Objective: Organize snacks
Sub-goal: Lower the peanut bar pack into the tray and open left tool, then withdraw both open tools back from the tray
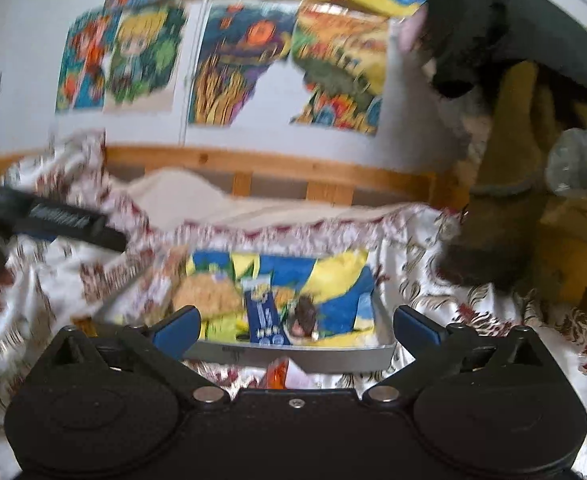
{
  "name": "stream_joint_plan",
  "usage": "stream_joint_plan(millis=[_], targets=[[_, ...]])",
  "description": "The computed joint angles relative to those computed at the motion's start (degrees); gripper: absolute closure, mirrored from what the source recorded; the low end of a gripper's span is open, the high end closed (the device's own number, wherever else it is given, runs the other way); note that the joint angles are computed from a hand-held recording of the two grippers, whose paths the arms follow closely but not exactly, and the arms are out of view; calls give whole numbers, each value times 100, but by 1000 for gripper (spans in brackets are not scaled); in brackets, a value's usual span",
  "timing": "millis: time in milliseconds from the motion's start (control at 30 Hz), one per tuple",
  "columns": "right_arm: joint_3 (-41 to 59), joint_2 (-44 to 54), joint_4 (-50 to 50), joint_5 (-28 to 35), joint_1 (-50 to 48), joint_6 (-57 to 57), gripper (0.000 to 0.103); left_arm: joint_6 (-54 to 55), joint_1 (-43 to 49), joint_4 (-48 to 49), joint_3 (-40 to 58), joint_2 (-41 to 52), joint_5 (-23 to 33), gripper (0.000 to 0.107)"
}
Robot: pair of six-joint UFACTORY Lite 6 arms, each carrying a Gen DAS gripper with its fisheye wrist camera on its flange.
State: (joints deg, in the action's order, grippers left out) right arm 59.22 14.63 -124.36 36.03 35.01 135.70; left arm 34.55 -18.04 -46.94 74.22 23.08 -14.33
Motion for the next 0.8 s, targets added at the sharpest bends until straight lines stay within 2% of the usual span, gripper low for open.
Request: stream_joint_plan(millis=[100,367,633,800], targets=[[-475,-478,-84,201,156,381,1,-391,-215,263,-1051,-858,-549,5],[-1514,-1571,707,835,1098,259,1,61,-905,-622,-2954,-2652,-1364,4],[-2015,-2211,1850,1271,1961,-140,1,959,-1764,-2074,-4251,-3931,-1816,4],[-2088,-2356,2723,1337,2322,-629,1,1568,-2094,-2901,-4621,-4391,-2041,4]])
